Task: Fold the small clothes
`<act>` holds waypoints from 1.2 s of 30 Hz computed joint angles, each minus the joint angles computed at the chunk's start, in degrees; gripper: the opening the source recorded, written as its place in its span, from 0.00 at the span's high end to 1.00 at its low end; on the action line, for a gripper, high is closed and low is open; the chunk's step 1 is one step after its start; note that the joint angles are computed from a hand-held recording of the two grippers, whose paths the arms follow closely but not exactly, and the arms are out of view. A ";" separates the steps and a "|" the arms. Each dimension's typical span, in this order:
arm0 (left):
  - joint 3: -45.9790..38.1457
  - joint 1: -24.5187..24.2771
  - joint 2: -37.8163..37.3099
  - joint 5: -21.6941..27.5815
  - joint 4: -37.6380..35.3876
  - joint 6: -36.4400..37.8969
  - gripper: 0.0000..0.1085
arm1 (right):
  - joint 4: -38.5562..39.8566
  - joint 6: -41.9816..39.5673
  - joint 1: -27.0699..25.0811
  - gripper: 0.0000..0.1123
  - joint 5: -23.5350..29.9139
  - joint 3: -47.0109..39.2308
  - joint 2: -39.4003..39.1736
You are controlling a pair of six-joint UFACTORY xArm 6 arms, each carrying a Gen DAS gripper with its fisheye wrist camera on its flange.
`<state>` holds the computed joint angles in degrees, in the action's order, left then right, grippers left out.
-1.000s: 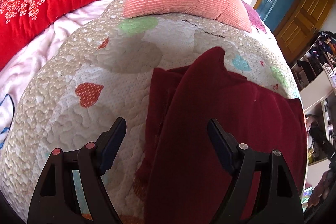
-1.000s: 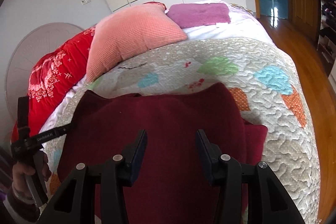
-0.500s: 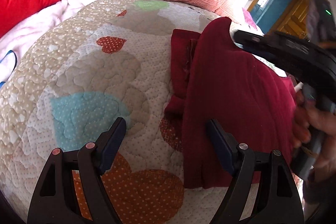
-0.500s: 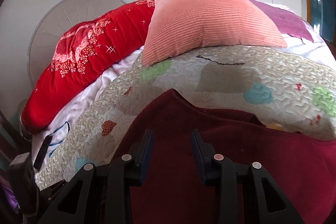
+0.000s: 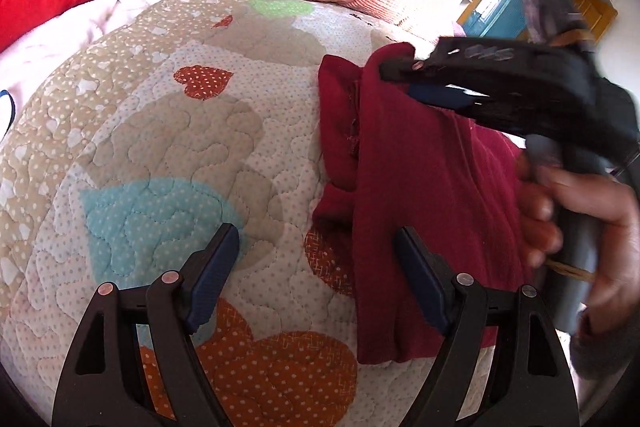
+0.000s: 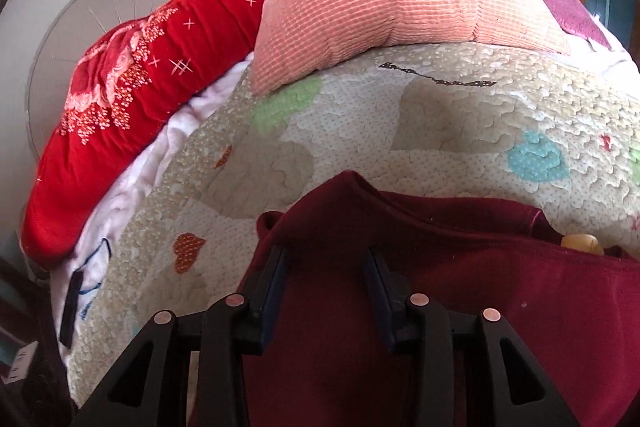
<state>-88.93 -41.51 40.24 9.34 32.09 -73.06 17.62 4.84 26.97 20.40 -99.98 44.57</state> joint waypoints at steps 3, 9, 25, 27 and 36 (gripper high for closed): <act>0.88 -0.09 -0.58 -0.35 1.00 -1.48 0.25 | 0.10 -0.58 1.02 0.49 1.30 1.24 -1.53; 1.77 -0.19 -1.24 -0.40 1.95 -2.65 0.25 | -8.94 5.81 2.21 0.45 5.43 -1.39 -0.20; 1.75 -0.45 -1.20 -0.37 2.25 -3.39 0.24 | -25.33 11.71 4.62 0.17 23.14 -23.51 12.79; 1.49 -0.53 -1.09 -0.15 1.79 -2.96 0.24 | -25.74 12.11 4.63 0.17 22.31 -22.52 12.29; 2.19 0.12 -1.65 -2.02 2.82 -5.06 0.24 | -20.58 15.27 1.92 0.32 3.28 0.52 -1.61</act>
